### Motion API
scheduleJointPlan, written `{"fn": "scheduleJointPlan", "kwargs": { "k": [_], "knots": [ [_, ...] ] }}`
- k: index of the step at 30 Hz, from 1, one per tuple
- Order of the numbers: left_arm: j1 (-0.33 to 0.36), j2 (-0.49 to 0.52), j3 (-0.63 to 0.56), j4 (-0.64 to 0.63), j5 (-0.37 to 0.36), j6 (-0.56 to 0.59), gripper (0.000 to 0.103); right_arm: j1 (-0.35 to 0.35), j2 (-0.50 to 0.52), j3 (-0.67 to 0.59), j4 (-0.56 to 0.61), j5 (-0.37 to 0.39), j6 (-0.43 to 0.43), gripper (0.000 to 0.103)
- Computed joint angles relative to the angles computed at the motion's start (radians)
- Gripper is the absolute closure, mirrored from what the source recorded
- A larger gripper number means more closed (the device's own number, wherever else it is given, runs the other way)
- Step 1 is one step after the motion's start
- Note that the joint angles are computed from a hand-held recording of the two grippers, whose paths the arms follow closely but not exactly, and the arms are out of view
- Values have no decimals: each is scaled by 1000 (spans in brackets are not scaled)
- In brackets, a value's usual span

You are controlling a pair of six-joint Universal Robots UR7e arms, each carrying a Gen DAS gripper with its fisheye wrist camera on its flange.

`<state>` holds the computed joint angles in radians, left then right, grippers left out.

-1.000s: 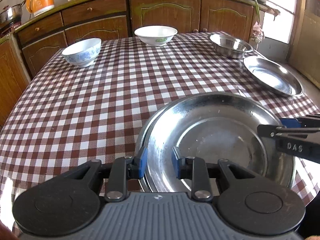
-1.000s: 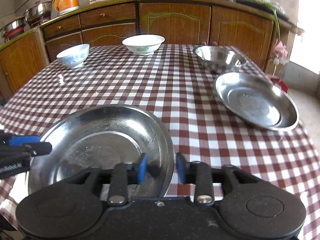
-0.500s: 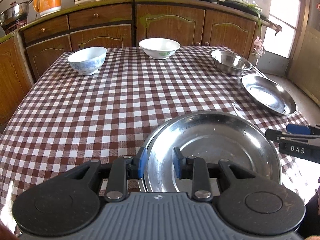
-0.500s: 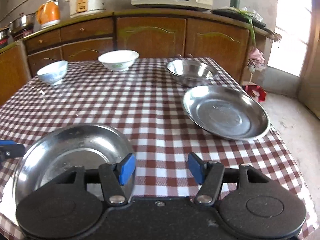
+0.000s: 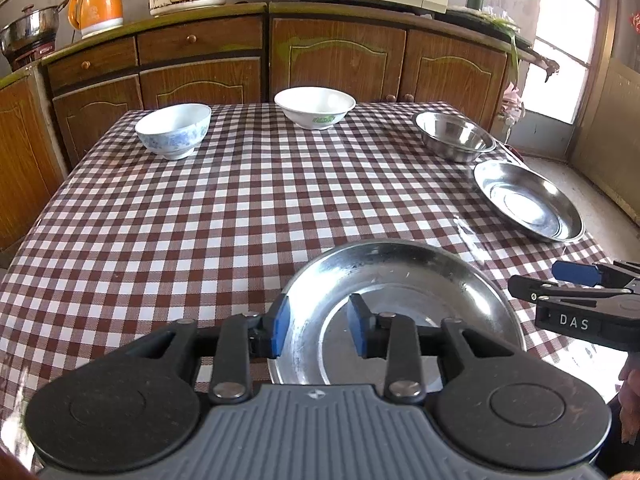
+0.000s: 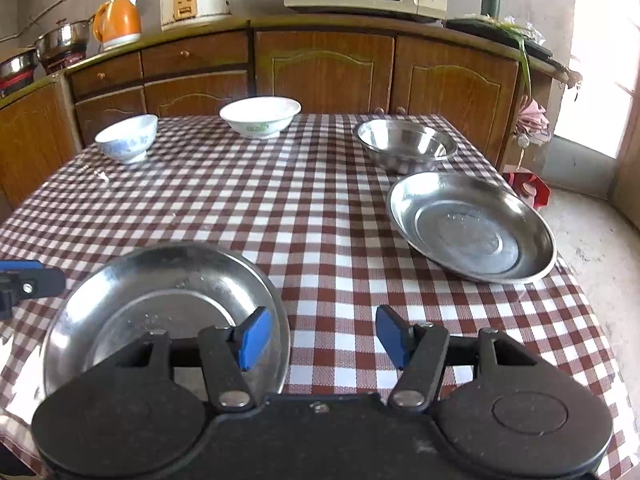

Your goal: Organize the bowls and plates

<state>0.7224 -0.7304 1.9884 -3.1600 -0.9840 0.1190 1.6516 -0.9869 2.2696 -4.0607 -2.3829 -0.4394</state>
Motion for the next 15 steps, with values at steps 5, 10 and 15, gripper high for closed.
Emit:
{"fn": "scheduleJointPlan", "kwargs": {
  "k": [5,10,15],
  "knots": [
    [-9,-5,-7,27,-14,-31,58,19,-14,0,-10,11,-6,32],
    [-27,-4,-22,40,-24,-51,49,39,-36,2,-12,14,-8,32],
    [-46,3,-44,50,-29,-71,46,55,-57,1,-21,8,-21,32]
  ]
}}
